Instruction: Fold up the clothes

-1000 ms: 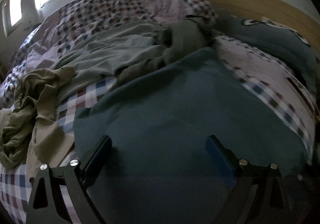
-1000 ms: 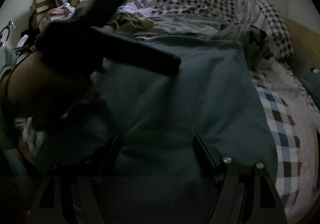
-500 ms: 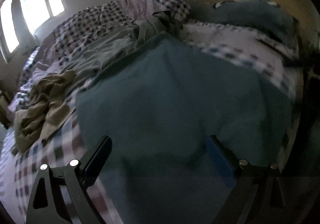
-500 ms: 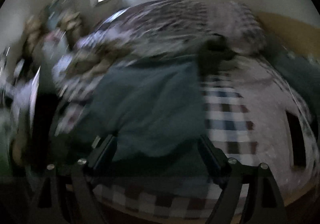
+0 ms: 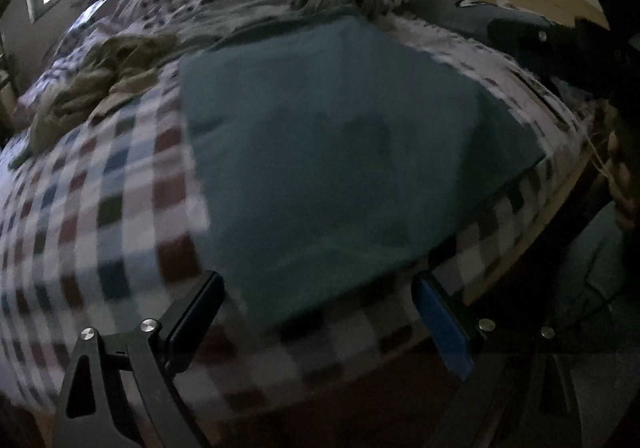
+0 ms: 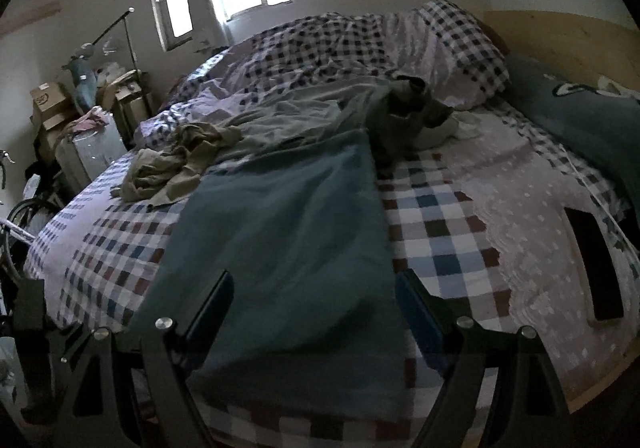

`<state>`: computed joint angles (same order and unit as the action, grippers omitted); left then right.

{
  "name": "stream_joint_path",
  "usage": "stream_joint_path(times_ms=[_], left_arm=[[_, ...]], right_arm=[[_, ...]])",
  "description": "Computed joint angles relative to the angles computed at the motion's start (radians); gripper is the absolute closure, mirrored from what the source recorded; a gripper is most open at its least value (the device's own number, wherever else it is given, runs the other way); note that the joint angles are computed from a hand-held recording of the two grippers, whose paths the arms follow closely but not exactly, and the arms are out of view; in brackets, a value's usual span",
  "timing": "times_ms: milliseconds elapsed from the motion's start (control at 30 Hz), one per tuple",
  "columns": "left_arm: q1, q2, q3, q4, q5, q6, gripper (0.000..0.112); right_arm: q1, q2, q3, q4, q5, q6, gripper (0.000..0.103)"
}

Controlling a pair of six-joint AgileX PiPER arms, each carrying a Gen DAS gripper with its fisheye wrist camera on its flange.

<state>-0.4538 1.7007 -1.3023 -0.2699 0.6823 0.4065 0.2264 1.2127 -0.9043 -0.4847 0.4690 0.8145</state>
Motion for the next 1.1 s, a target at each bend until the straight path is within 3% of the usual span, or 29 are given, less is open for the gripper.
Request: stream_joint_path(times_ms=[100,200,300,400,600,733,933,1100], left_arm=[[0.093,-0.039,0.015,-0.222,0.06,0.111,0.015],[0.232,-0.026,-0.002,-0.493,0.184,0.197,0.015],[0.36,0.067,-0.031,-0.726,0.353,0.204,0.015],[0.413,0.144,-0.042,-0.843,0.452,0.191,0.016],[0.419,0.199,-0.038,-0.911,0.462,0.144,0.018],[0.421,0.236,-0.046,-0.948,0.471,0.106,0.025],[0.426,0.238,-0.024,-0.936,0.485,0.054,0.048],[0.435,0.244,-0.015,-0.914,0.479,0.011,0.076]], right_arm=[[0.013,0.007,-0.007,-0.003,-0.016,0.006,0.017],[0.03,0.019,-0.014,-0.014,-0.022,0.019,0.017],[0.049,0.023,-0.016,-0.03,-0.027,0.02,0.017],[0.059,0.018,-0.011,-0.051,-0.036,0.039,0.017],[0.041,-0.005,0.01,-0.023,-0.057,0.02,0.017],[0.04,-0.024,0.028,-0.06,-0.072,0.053,0.017],[0.06,-0.036,0.04,-0.135,-0.09,0.116,0.017],[0.112,-0.019,0.037,-0.249,-0.079,0.207,0.017]])
